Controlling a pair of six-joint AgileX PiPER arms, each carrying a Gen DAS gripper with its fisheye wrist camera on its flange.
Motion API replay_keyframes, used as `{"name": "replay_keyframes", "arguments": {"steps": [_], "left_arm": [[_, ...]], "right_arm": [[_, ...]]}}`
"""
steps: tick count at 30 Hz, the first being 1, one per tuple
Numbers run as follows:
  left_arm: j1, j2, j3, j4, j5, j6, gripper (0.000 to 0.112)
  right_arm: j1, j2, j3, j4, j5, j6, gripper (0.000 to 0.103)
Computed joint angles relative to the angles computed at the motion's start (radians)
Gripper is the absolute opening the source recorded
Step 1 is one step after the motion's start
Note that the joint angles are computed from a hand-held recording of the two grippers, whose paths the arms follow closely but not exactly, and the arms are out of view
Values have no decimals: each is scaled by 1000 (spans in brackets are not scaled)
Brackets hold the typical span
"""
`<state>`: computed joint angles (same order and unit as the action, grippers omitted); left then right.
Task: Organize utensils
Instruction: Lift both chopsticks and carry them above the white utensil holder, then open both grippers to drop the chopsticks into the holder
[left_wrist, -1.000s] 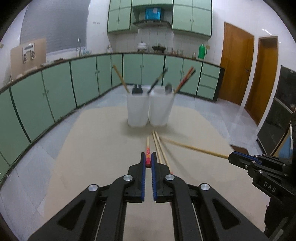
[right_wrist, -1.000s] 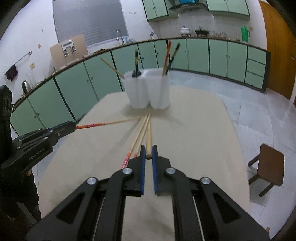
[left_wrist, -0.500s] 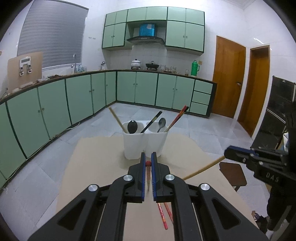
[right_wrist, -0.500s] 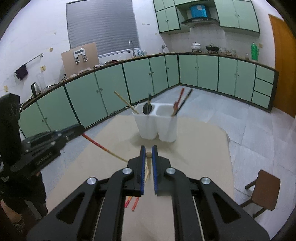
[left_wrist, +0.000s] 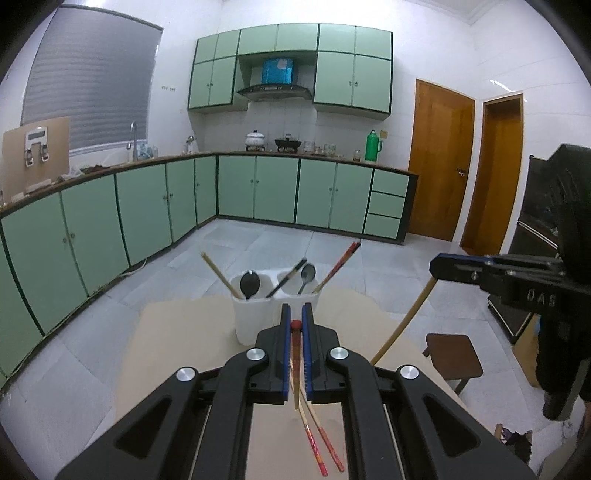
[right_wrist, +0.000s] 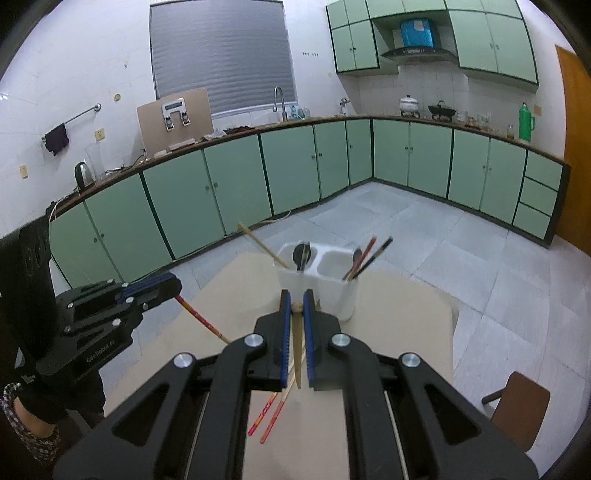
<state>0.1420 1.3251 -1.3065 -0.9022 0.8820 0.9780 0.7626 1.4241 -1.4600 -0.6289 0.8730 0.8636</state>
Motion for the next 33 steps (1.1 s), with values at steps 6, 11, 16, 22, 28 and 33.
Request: {"name": "replay_keyframes", "arguments": {"steps": [6,11,16,22,28,33], "left_arm": [[-17,57,-139,-4,-12,-33,6],[-42,118,-279,5,-54,-71,6],[-90,237,-472,58,-105,-164,6],[-158,377,-658,152,-146,-279,6],[-211,498,-746,224,-180,-343,6],[-243,581,-759,280,-220,-362,6]], "right_arm": [[-37,46,-159,12,36,-109,6],[-96,116,-323,19,52,-190,6],[-189,202,-486,83,44,-277,6],[-265,328,-661,133,61,-365,6],[-340,449,-756,230,44,-419,6],[-371,539,-781,260,22,-432,6]]}}
